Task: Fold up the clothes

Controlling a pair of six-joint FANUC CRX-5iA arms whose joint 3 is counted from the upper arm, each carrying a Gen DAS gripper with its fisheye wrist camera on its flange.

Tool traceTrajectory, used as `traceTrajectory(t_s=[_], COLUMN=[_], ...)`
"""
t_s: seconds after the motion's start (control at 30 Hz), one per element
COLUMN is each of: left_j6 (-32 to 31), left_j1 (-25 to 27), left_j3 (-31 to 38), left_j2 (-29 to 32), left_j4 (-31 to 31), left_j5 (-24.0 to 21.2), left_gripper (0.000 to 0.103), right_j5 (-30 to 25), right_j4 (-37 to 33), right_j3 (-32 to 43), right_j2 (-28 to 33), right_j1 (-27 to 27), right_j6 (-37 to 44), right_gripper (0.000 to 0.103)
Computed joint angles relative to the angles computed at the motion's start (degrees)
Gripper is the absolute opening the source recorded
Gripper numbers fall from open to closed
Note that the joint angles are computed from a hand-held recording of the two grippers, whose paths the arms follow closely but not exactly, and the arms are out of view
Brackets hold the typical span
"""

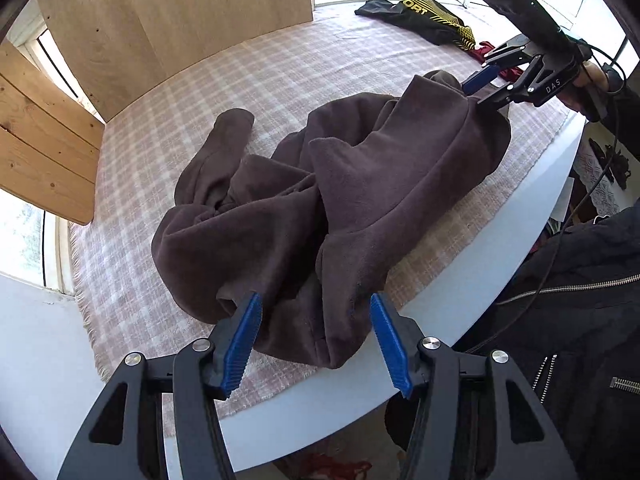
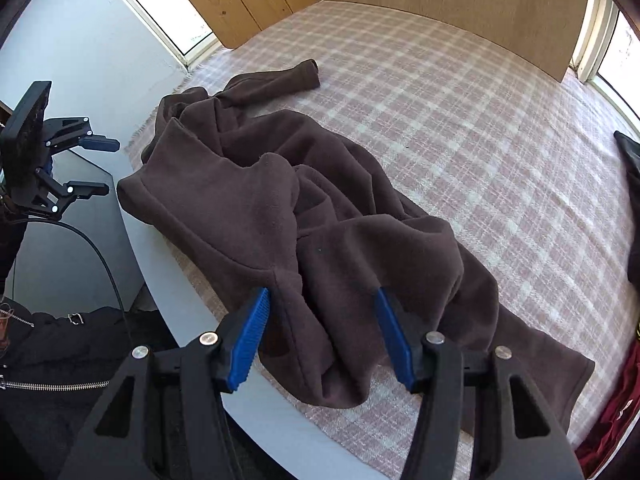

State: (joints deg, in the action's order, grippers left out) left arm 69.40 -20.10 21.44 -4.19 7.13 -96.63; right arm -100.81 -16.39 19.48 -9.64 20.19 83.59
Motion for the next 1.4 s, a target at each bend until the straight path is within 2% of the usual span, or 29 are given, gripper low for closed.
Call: traceTrajectory(t_s=[0.2,0.27,0.33,0.37,0.57,0.73,1.03,1.17,1.2,1.23,1.3,1.33,1.4], left_j6=[0.6,0.4,0.7,1.2,4.2,4.7,5.3,4.9,4.7,4.1,2.9,2.5,2.1], left_j1=[3.6,2.7,1.8,1.6,0.0,0.2,2.1,0.6,0.1,-0.3,-1.2,-1.4,-1.5], left_j3=[-1.9,-2.7,-3.3,-3.7,-3.2,-5.5,-8.0,-7.7,-7.7,-7.9,-8.0,-8.1,-8.5], left_j2=[3.5,4.6,5.1,5.1,2.8,1.8,3.1,3.7,3.7,3.4,2.6,2.2,1.4], left_j4=[8.8,8.7,7.7,7.5,4.5,7.4,8.8,8.0,8.4,9.0,9.7,10.1,11.5], left_j5=[2.7,2.0,1.6,1.6,1.9,2.1,3.4,3.2,3.2,3.5,4.0,4.2,4.4], left_gripper=[0.054,0.05,0.039,0.038,0.038,0.038,0.038,0.038,0.03,0.016,0.012,0.007,0.006], right_j5=[0.2,0.2,0.3,0.3,0.6,0.8,-0.7,-0.6,-0.5,-0.3,0.2,0.3,-0.2], right_j4=[-5.8,-5.3,-4.7,-4.5,-1.3,-1.8,-1.2,-0.8,-0.7,-0.4,0.2,0.4,0.2], right_j3=[1.0,0.5,0.0,-0.2,-1.2,-2.3,-3.4,-3.8,-3.9,-3.9,-3.8,-3.6,-2.9], right_j2=[1.7,1.7,1.5,1.4,0.3,-0.2,-1.5,-2.3,-2.5,-2.8,-3.2,-3.3,-3.0], right_j1=[-2.9,-2.2,-1.4,-1.2,1.5,1.2,2.2,2.6,2.8,3.0,3.5,3.7,3.7], right_j6=[-2.0,-1.6,-1.2,-1.0,0.5,1.4,0.1,-0.5,-0.5,-0.4,0.1,0.5,2.0], right_gripper=[0.055,0.055,0.055,0.055,0.054,0.054,0.054,0.055,0.054,0.054,0.054,0.054,0.055])
